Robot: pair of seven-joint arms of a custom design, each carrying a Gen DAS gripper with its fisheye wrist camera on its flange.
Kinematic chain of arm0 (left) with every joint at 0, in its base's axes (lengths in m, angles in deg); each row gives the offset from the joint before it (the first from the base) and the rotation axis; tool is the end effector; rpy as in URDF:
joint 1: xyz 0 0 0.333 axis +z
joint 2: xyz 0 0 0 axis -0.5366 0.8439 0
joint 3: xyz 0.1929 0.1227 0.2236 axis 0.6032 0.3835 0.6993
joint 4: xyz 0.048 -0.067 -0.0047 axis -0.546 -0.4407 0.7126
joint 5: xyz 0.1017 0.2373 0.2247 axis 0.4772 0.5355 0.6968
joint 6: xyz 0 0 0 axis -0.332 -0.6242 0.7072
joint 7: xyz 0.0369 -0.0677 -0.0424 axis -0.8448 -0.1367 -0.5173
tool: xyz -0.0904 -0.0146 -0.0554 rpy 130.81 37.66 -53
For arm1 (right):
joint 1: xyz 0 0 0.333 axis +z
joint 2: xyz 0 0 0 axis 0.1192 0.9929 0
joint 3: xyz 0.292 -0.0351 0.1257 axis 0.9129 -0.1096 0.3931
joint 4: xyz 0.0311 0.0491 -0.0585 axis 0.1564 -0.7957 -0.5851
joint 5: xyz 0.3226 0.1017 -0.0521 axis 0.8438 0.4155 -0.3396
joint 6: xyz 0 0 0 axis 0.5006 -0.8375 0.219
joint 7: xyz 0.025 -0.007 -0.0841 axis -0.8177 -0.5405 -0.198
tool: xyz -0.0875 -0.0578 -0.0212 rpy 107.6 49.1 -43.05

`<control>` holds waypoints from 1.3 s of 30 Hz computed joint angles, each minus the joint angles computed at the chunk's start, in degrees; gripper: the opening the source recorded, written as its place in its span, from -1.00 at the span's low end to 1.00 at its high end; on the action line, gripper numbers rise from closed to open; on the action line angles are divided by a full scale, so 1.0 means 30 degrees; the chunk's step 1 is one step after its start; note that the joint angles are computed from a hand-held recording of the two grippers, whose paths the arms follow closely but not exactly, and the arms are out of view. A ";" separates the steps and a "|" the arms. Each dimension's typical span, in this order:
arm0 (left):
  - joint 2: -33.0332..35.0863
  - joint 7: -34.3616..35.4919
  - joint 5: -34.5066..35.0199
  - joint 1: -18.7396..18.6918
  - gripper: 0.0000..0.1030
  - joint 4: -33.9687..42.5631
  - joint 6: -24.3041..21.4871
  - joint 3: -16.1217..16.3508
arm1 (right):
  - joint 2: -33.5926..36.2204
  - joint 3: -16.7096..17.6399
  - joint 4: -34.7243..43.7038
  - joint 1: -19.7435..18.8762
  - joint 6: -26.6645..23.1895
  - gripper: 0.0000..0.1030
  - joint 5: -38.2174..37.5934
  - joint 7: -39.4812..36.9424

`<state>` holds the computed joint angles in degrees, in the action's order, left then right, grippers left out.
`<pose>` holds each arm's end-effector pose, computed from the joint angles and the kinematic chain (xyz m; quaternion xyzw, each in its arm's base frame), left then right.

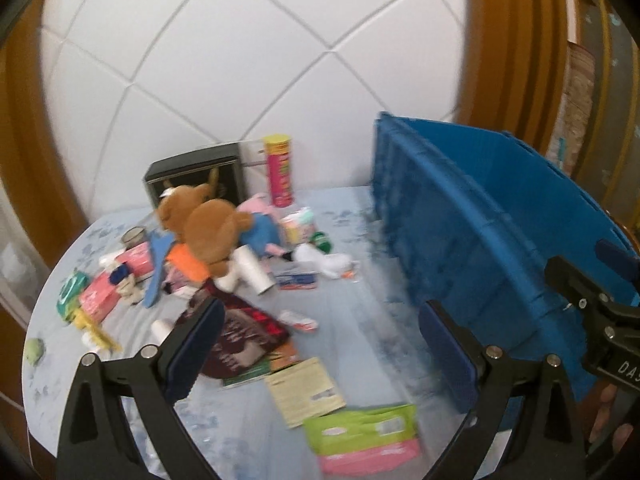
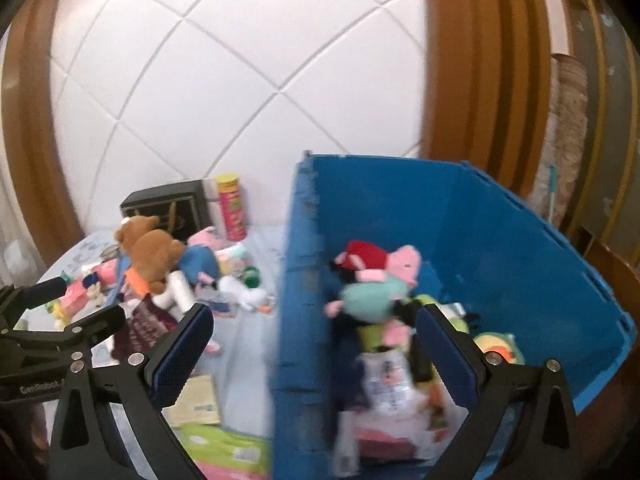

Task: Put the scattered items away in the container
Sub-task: 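Withdraw both tools from the crate back over the table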

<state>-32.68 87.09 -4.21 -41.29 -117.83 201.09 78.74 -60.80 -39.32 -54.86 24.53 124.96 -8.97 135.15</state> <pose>0.5951 -0.1723 0.5295 -0.5785 0.7034 -0.3290 0.2495 0.5422 0.2109 0.5406 -0.5948 0.6517 -0.3537 0.3106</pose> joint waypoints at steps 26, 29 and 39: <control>0.1796 1.0967 -0.8393 0.6300 0.92 -0.3054 -0.0608 0.0242 | 1.0240 -0.0310 0.9722 0.6329 -0.4149 1.00 0.7759 -0.3576; 0.2712 1.0240 -0.7537 0.6182 0.92 -0.2353 -0.1111 0.0542 | 1.1597 -0.0044 1.0993 0.5910 -0.4492 1.00 0.9784 -0.5351; 0.5351 0.8265 -0.5339 0.6092 0.92 0.0297 -0.1974 0.0741 | 1.5959 -0.0336 1.7018 0.5443 -0.5767 1.00 1.4450 -0.9871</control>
<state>-16.62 111.88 -20.23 -23.01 -116.94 195.17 80.96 -12.92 -40.33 -3.80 40.86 107.66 34.38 105.54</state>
